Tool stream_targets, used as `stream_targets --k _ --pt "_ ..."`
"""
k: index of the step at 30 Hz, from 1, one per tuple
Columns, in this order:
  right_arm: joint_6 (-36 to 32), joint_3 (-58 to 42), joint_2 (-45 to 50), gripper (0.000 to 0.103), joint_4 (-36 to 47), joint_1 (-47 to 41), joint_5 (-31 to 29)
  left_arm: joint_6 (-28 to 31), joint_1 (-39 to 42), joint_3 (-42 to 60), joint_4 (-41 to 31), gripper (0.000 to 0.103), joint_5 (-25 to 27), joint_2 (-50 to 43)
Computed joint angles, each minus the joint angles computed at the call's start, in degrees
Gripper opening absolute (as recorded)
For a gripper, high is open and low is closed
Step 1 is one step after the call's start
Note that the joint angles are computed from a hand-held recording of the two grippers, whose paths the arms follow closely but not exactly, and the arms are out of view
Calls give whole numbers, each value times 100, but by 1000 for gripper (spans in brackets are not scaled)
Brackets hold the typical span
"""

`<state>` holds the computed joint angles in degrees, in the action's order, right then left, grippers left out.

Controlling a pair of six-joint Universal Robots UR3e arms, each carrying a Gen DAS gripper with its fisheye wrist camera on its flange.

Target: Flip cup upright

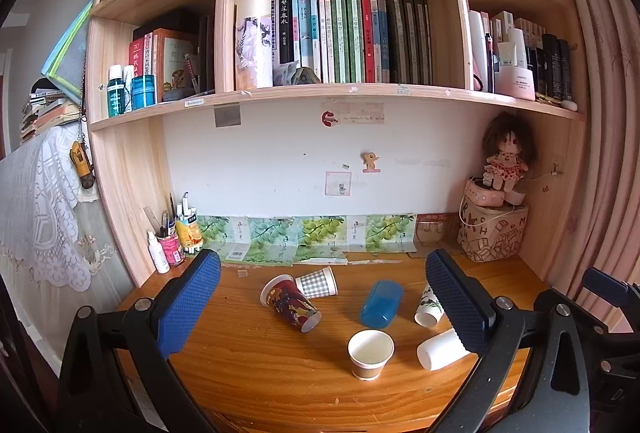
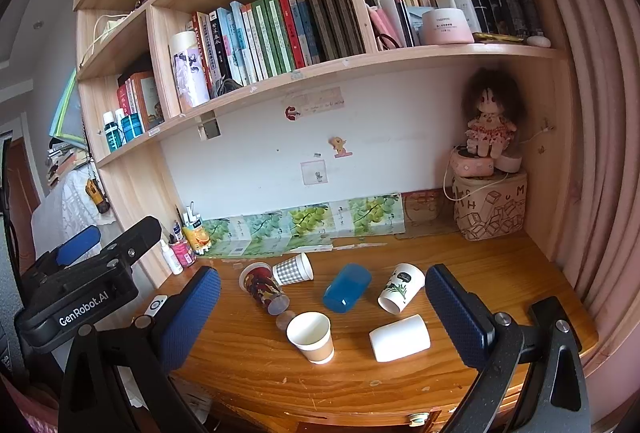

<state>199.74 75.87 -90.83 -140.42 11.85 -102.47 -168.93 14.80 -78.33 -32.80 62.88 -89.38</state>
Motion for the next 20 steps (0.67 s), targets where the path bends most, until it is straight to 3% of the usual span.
stream_targets --k 20 --pt "218 300 -130 103 -151 -84 210 194 -105 -57 -36 102 3 46"
